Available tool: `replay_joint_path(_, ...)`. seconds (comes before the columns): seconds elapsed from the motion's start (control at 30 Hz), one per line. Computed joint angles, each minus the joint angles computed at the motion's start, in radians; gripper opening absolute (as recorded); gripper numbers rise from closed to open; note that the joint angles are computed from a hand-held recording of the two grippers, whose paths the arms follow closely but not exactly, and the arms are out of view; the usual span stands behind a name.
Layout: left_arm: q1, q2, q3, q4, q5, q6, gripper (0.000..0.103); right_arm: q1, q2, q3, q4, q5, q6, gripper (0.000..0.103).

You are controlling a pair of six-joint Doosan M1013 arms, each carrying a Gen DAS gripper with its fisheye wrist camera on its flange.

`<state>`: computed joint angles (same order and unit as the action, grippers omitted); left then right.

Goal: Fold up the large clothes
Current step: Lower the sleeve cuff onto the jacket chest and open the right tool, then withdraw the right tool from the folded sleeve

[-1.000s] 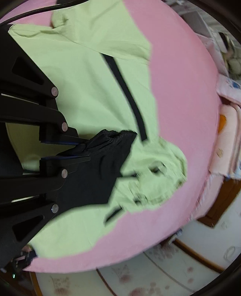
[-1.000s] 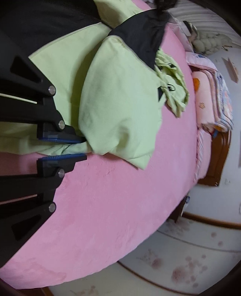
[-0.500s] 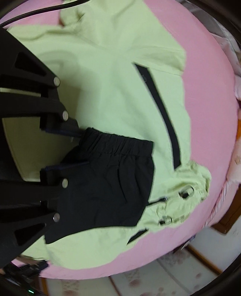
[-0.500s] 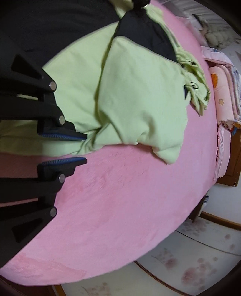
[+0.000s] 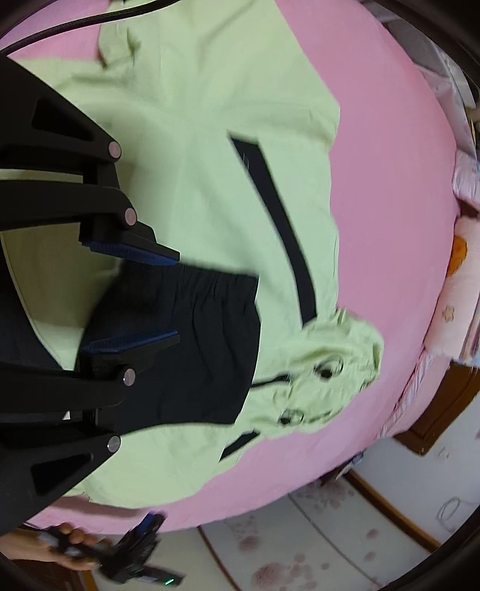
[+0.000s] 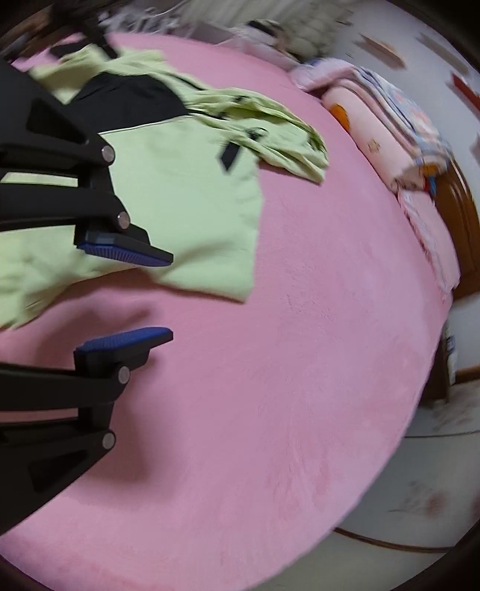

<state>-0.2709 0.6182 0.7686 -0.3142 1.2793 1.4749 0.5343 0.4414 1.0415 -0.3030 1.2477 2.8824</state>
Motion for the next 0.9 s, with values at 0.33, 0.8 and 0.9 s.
replay_joint_path(0.33, -0.063, 0.023, 0.035, 0.026, 0.020, 0.084, 0.034, -0.047, 0.114, -0.116, 0.058, 0.111, -0.160, 0.002)
replay_joint_path(0.8, -0.105, 0.009, 0.045, 0.160, 0.008, 0.170, 0.034, 0.021, 0.105, -0.139, -0.154, 0.211, -0.249, 0.000)
replay_joint_path(0.9, -0.094, -0.021, 0.073, 0.093, -0.039, 0.166, 0.034, 0.061, 0.076, -0.127, -0.153, 0.073, -0.257, 0.000)
